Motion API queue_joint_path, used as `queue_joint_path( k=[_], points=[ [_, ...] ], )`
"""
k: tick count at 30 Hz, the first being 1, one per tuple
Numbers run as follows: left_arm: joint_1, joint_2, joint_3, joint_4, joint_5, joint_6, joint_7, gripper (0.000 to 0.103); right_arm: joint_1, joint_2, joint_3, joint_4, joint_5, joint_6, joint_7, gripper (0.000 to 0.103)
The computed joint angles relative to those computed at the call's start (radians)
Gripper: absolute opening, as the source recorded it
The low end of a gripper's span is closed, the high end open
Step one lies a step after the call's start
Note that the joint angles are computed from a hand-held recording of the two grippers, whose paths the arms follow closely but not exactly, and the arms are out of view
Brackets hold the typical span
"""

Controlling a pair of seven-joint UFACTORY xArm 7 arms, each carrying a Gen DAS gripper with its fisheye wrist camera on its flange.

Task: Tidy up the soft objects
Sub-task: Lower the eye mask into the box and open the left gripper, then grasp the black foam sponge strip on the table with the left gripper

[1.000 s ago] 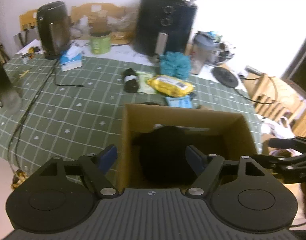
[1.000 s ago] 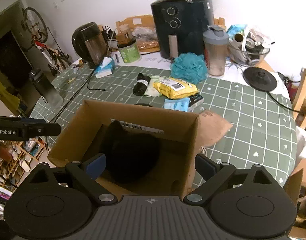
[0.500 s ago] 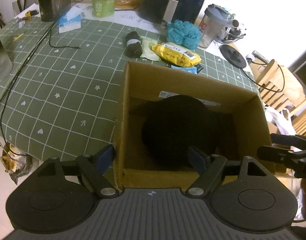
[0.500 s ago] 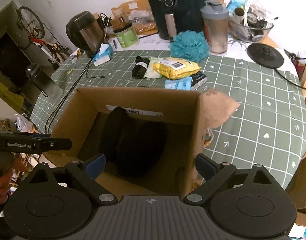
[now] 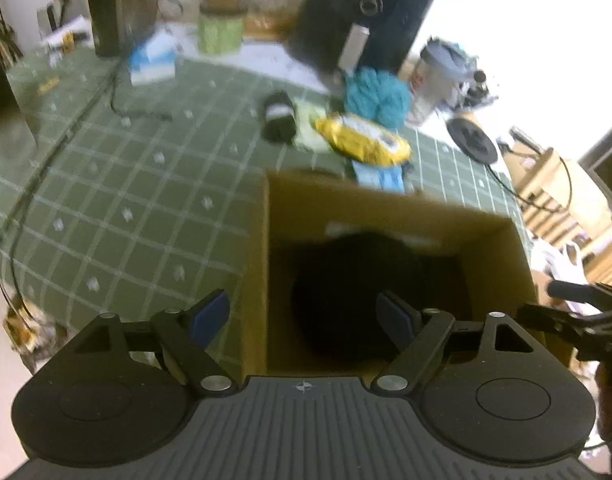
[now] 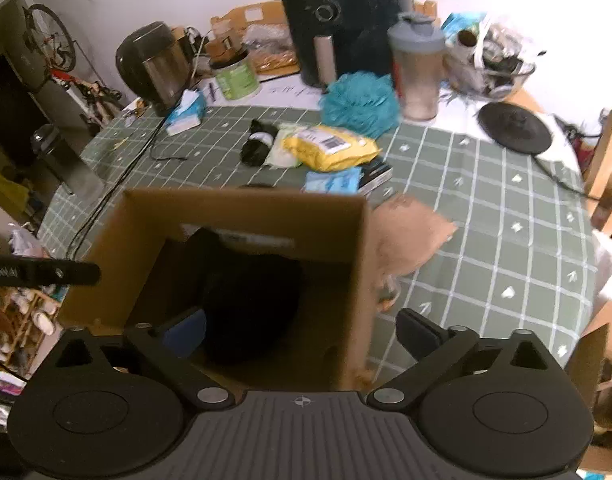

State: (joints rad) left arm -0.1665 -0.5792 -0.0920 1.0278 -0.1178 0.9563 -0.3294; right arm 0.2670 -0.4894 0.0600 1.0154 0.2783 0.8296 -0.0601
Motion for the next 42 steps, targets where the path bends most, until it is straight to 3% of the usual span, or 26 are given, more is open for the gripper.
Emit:
queue_joint_path(
  k=[11,23,32,42],
  points=[
    [0.01,0.176,0.026,0.157,0.031,-0.09,0.121,0.081,-0.047,0.071,0.011,0.083,-0.062,-0.04,0.071,0.103],
    [0.0,0.444,0.053,0.437,-0.067,-0.06,0.411,0.08,-0.086,0.146,0.03,0.178,-0.145,-0.059,0.163,0.103],
    [0.046,0.664,0.042,0.675,-0.185,0.135,0.643,0.08,-0.096,0.16,0.036,0.192,-0.185,-0.058,0.225,0.103],
    [0.121,0.911,-0.001,0.931,-0.241,0.414,0.789,0.08,-0.102,0.154,0.045,0.168,-0.215,-0.026,0.298,0.103]
  ],
)
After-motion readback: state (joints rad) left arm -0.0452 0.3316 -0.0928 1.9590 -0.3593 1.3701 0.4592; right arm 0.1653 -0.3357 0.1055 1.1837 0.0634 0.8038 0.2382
